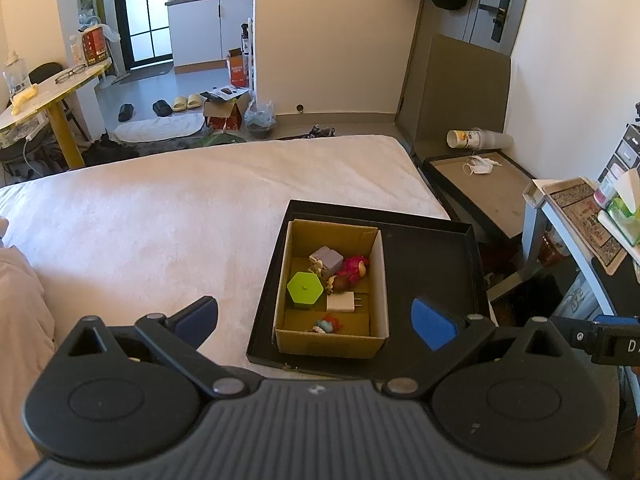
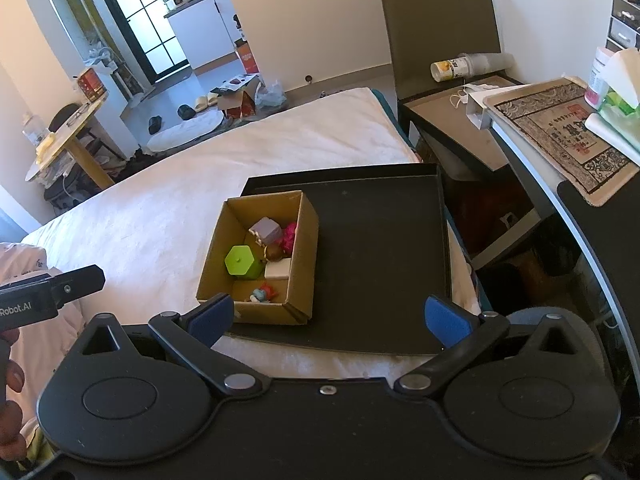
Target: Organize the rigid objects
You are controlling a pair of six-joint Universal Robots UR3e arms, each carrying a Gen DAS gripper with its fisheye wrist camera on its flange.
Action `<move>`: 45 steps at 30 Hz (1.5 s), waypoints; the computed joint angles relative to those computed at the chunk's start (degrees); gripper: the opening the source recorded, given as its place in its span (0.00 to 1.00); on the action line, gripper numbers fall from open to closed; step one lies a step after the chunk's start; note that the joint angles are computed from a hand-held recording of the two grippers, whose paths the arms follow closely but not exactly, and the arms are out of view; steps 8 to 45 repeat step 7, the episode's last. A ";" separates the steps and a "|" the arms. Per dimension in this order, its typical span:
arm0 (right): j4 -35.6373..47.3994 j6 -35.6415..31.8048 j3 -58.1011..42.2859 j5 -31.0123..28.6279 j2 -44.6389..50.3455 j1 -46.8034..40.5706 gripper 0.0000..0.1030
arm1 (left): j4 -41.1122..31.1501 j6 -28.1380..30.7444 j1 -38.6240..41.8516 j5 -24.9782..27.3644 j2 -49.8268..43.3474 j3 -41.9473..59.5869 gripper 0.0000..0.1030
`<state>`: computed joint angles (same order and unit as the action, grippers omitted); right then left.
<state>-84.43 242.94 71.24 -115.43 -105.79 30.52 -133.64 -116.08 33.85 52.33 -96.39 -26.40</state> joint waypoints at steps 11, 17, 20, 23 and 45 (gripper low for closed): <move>0.06 -0.04 0.16 0.51 -0.04 -0.54 1.00 | 0.67 -0.64 -0.48 0.04 -0.20 -0.45 0.99; 0.06 -0.04 0.16 0.51 -0.04 -0.54 1.00 | 0.67 -0.64 -0.48 0.04 -0.20 -0.45 0.99; 0.06 -0.04 0.16 0.51 -0.04 -0.54 1.00 | 0.67 -0.64 -0.48 0.04 -0.20 -0.45 0.99; 0.06 -0.04 0.16 0.51 -0.04 -0.54 1.00 | 0.67 -0.64 -0.48 0.04 -0.20 -0.45 0.99; 0.06 -0.04 0.16 0.51 -0.04 -0.54 1.00 | 0.67 -0.64 -0.48 0.04 -0.20 -0.45 0.99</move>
